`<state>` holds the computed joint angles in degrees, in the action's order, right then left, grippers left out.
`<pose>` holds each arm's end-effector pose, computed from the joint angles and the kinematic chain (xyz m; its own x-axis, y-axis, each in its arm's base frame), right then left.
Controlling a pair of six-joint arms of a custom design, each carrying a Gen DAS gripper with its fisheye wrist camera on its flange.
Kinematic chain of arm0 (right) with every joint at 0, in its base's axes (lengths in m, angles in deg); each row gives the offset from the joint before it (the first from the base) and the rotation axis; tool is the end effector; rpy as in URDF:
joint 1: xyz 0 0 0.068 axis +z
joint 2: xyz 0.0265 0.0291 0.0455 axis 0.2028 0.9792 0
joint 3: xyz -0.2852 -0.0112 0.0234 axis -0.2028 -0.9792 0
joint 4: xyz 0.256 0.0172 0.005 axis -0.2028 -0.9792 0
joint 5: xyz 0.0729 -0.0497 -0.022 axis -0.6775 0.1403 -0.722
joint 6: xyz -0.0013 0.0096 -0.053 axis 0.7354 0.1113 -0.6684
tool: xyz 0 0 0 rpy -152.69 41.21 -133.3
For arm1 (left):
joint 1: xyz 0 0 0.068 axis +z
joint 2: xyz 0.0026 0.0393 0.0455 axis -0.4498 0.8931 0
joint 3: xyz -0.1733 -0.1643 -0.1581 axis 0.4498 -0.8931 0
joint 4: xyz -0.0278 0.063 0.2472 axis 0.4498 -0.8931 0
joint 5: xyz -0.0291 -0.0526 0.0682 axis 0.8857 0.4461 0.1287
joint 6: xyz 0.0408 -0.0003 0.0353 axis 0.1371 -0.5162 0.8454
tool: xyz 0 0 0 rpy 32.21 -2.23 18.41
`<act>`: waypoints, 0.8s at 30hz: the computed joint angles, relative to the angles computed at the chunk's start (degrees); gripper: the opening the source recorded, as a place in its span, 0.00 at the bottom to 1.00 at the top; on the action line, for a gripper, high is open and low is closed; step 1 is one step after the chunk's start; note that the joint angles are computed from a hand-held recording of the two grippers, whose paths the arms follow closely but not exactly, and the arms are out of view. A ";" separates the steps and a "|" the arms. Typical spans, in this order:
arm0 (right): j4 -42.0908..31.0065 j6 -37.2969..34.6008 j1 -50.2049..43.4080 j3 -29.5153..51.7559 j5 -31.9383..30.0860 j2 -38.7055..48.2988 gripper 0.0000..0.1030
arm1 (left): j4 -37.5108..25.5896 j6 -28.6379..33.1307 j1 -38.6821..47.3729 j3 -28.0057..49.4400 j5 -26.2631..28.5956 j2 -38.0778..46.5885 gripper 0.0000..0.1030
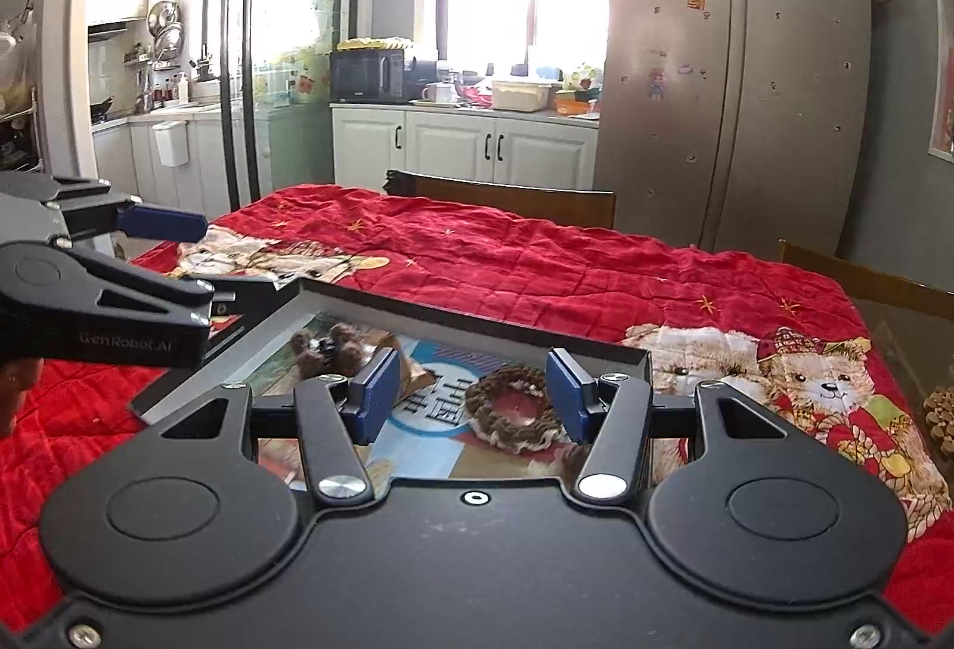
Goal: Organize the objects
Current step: 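Withdraw both tools from the box toward the remaining items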
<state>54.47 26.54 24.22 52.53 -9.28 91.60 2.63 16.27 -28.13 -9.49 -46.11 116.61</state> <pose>0.3287 0.0878 0.1872 -0.3057 -0.3097 -0.9004 -0.6517 0.7574 -0.0393 0.2763 0.0022 0.1925 -0.4595 0.1209 -0.8799 -0.1517 0.9655 0.2118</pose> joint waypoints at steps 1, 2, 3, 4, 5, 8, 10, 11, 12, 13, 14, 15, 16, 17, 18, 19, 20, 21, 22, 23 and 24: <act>-0.34 -0.20 0.00 -0.40 -0.17 -0.62 0.51 | -0.06 0.11 -0.11 -0.64 -0.15 -0.92 0.77; -0.25 -0.37 -0.12 -1.23 -0.43 -1.30 0.51 | -0.14 0.23 -0.15 -1.43 -0.18 -2.02 0.77; -0.18 -0.52 -0.27 -2.12 -0.71 -2.12 0.51 | -0.26 0.32 -0.20 -2.07 -0.23 -2.91 0.77; -0.11 -0.71 -0.37 -3.11 -1.03 -3.04 0.51 | -0.45 0.43 -0.27 -2.80 -0.29 -3.92 0.77; -0.10 -0.84 -0.50 -3.95 -1.30 -3.87 0.51 | -0.62 0.54 -0.47 -3.60 -0.51 -4.98 0.77; 0.08 -1.11 -0.82 -6.46 -2.12 -6.29 0.51 | -0.88 0.89 -0.83 -5.85 -0.80 -7.77 0.77; -0.08 -1.50 -1.24 -7.73 -2.90 -7.50 0.51 | -0.98 1.15 -0.95 -7.36 -0.91 -9.55 0.78; -0.25 -1.65 -1.22 -8.46 -3.09 -8.27 0.51 | -1.04 1.36 -0.99 -8.13 -0.97 -10.41 0.78; -0.01 -1.67 -1.18 -9.31 -3.18 -8.87 0.51 | -1.27 1.41 -1.03 -8.77 -1.02 -11.25 0.78; -0.08 -1.85 -1.36 -10.11 -3.56 -9.59 0.51 | -1.41 1.35 -1.05 -9.35 -1.09 -11.97 0.78; -0.21 -1.84 -1.24 -10.67 -3.56 -10.17 0.51 | -1.61 1.25 -1.06 -9.99 -1.03 -12.80 0.78; -0.32 -1.95 -1.39 -11.33 -3.83 -10.77 0.51 | -1.97 1.14 -1.02 -10.66 -0.85 -13.82 0.78; -0.61 -2.11 -1.52 -11.79 -4.13 -11.31 0.51 | -2.18 1.05 -0.90 -11.29 -0.72 -14.72 0.78; -0.87 -2.33 -1.68 -12.17 -4.42 -11.71 0.51 | -2.56 1.02 -0.76 -11.90 -0.66 -15.73 0.78; -1.16 -2.63 -1.86 -12.76 -4.71 -12.30 0.51 | -2.93 1.08 -0.44 -12.45 -0.42 -16.64 0.78; -1.30 -2.75 -1.86 -13.14 -4.80 -12.65 0.51 | -3.26 0.99 -0.38 -12.96 -0.41 -17.42 0.78; -1.54 -3.02 -2.06 -13.66 -5.13 -13.12 0.51 | -3.62 0.88 -0.08 -13.59 -0.21 -18.35 0.78; -1.71 -3.27 -2.26 -14.10 -5.45 -13.47 0.51 | -3.99 0.75 0.11 -14.13 -0.10 -19.11 0.78; -1.95 -3.51 -2.40 -14.49 -5.73 -13.78 0.51 | -4.31 0.63 0.26 -14.58 -0.03 -19.72 0.78; -2.26 -3.83 -2.60 -14.94 -6.13 -14.13 0.51 | -4.60 0.49 0.45 -15.02 0.01 -20.31 0.78; -2.44 -4.09 -2.66 -15.29 -6.36 -14.31 0.51 | -4.71 0.37 0.49 -15.49 -0.05 -20.70 0.78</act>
<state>52.04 22.45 21.56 37.24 -15.64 77.29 -2.08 16.64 -27.64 -24.98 -46.16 95.90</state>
